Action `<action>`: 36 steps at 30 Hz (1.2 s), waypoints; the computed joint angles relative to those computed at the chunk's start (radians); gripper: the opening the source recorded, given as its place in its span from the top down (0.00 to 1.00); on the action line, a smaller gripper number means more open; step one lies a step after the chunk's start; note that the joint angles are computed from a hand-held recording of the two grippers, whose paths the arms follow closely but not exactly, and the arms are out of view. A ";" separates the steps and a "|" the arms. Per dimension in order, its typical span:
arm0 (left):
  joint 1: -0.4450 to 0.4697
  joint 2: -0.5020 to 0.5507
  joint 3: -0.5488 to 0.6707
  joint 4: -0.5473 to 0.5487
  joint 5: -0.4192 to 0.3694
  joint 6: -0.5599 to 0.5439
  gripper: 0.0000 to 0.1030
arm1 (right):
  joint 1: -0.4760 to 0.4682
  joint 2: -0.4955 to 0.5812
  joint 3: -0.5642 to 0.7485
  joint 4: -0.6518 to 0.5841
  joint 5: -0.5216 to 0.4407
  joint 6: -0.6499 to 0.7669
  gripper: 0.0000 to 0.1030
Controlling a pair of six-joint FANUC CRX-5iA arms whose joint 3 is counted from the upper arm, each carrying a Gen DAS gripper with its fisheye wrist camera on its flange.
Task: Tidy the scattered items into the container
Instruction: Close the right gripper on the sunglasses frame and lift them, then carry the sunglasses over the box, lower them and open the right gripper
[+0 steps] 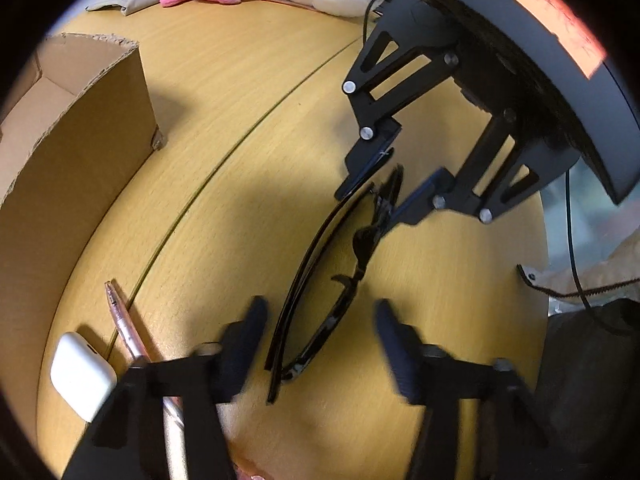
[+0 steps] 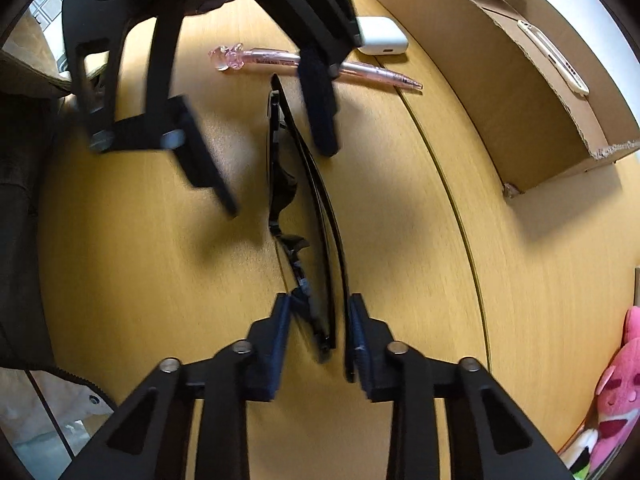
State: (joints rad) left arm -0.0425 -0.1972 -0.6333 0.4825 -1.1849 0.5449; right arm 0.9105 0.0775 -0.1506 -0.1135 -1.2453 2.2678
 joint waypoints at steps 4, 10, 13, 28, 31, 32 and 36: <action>0.014 -0.004 0.003 -0.013 -0.040 -0.013 0.70 | 0.007 -0.012 -0.004 -0.004 -0.024 -0.001 0.76; 0.093 -0.080 0.010 0.008 -0.107 -0.036 0.71 | 0.013 -0.040 0.035 -0.006 -0.054 -0.005 0.76; 0.160 -0.123 0.045 0.019 -0.150 -0.066 0.71 | 0.010 -0.041 0.094 -0.003 -0.071 -0.007 0.76; 0.366 0.020 0.470 0.015 -0.193 -0.252 0.72 | -0.034 0.332 0.853 0.005 -0.229 0.118 0.77; 0.382 0.114 0.544 0.004 -0.169 -0.279 0.72 | -0.038 0.452 1.037 0.021 -0.270 0.148 0.78; 0.384 0.144 0.568 -0.001 -0.164 -0.286 0.72 | -0.040 0.494 1.099 0.024 -0.287 0.155 0.78; 0.383 0.250 0.637 -0.022 -0.142 -0.304 0.72 | -0.053 0.700 1.389 0.026 -0.384 0.172 0.78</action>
State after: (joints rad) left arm 0.3407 0.0530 0.0032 0.4602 -1.3267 0.2407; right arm 0.8578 0.7773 1.2383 -0.0878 -1.6291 2.4402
